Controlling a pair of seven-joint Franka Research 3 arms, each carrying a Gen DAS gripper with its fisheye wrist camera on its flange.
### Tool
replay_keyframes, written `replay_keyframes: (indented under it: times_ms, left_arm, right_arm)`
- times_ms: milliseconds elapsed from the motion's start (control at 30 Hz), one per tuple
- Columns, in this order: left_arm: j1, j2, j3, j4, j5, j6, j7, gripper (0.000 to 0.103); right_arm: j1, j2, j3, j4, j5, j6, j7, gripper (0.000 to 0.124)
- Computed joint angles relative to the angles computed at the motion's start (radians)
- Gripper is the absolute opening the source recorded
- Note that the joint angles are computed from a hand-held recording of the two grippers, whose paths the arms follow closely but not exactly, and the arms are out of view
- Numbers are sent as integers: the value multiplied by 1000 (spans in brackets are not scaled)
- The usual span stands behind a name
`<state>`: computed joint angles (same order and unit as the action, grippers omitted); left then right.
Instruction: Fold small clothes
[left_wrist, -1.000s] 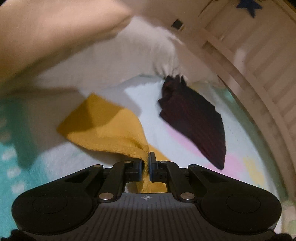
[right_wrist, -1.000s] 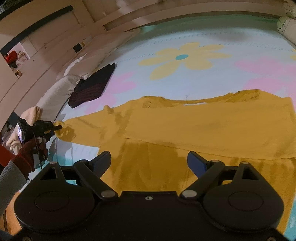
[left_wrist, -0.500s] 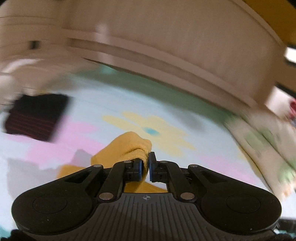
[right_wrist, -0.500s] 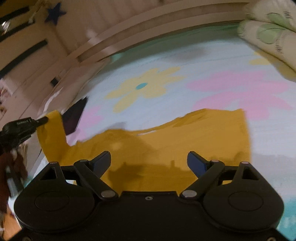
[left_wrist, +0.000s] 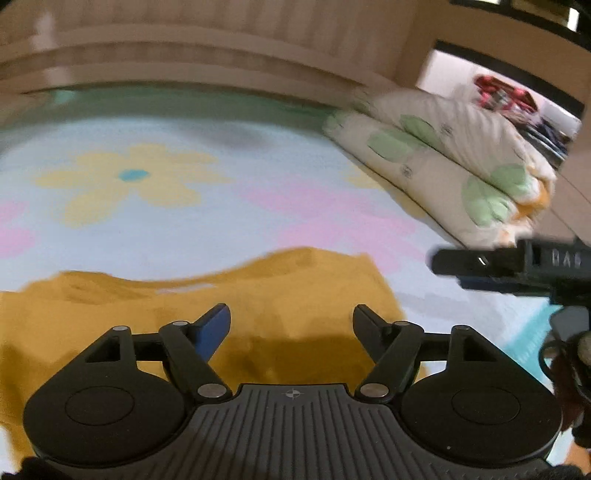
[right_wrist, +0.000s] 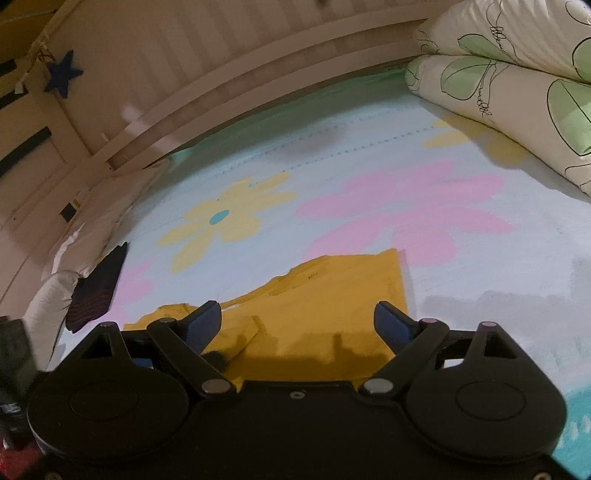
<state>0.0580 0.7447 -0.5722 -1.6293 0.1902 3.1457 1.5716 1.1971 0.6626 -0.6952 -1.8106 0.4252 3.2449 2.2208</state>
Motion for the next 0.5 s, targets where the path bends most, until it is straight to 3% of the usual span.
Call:
replay_keyframes:
  times_ms: [100,167,233,267,333,433,467,500]
  left_arm:
    - [-62,-63,155,-37,-35,47,-122,72]
    - [-131,-88,295,-49,-48,54,-218,72]
    - [-205,-97,423,-47,-37,17,-291,72]
    - [-217,-93,453,-38,-25,-17,-310,72]
    - [-205,-74,461,-7,3,-96,-322,72]
    - [-140,-38,405,40,6,-220,-300,72]
    - [-121,-32,388,40,0,-235,-288,72]
    - [-121,-26,388,34,8,-198,-283,72]
  right_arm:
    - [-44,18,39,40,-29,-12,-17,91]
    - [-82,37,75,85,-50,-37,-19,91]
    - [-123,60,117,140,-86,-62,-19,91]
    - [-139,71,134,167,-109,-78,-21,91]
    - [-161,105,157,237,-159,-125,-27,90]
    - [-152,180,139,365,-266,-229,-47,90]
    - [-146,218,127,428,-314,-280,-63,90]
    - [-149,248,129,482,-355,-319,-84,90]
